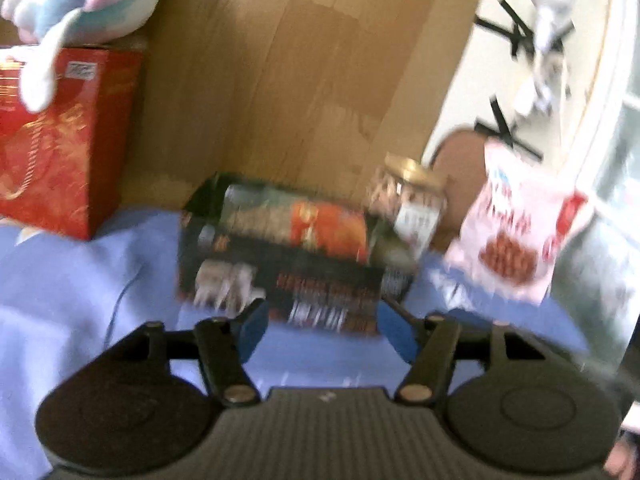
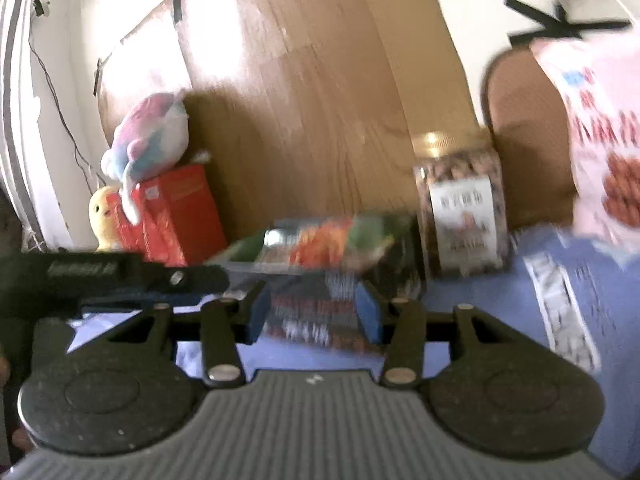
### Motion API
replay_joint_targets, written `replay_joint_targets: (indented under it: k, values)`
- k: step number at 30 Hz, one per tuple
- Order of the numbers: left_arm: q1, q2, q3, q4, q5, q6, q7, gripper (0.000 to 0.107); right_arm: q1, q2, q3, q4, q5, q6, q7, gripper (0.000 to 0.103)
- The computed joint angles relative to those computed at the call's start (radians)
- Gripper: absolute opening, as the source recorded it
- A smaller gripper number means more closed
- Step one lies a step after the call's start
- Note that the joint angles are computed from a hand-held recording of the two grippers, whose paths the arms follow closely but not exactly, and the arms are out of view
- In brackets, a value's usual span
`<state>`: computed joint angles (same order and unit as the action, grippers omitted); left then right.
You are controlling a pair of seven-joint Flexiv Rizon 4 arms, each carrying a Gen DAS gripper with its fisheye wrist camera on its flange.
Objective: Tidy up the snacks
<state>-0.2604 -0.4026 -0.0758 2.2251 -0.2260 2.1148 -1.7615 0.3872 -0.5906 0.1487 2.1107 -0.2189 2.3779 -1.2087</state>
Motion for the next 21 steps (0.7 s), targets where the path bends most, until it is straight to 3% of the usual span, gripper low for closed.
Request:
replay_joint_targets:
  k: [3, 6, 9, 11, 13, 21]
  values:
    - [-0.151, 0.003, 0.083, 0.062, -0.156, 0.038, 0.078, 0.073, 0.017, 0.027, 0.011, 0.061, 0.048, -0.007, 0.012, 0.050]
    - [-0.177, 0.008, 0.075, 0.118, -0.215, 0.081, 0.083, 0.082, 0.041, 0.039, 0.016, 0.101, 0.090, -0.013, 0.022, 0.050]
    - [-0.286, -0.016, 0.106, 0.136, -0.393, 0.127, 0.187, 0.084, 0.065, 0.054, 0.019, 0.127, 0.109, -0.061, 0.032, 0.050]
    - [-0.328, -0.032, 0.104, 0.141, -0.488, 0.168, 0.238, 0.091, 0.105, 0.065, 0.003, 0.139, 0.157, -0.041, -0.005, 0.052]
    - [-0.342, -0.040, 0.090, 0.145, -0.549, 0.195, 0.268, 0.098, 0.138, 0.070, -0.009, 0.141, 0.206, -0.042, -0.030, 0.055]
    - [-0.340, -0.069, 0.024, 0.149, -0.663, 0.302, 0.342, 0.103, 0.183, 0.067, -0.023, 0.125, 0.305, -0.044, -0.075, 0.056]
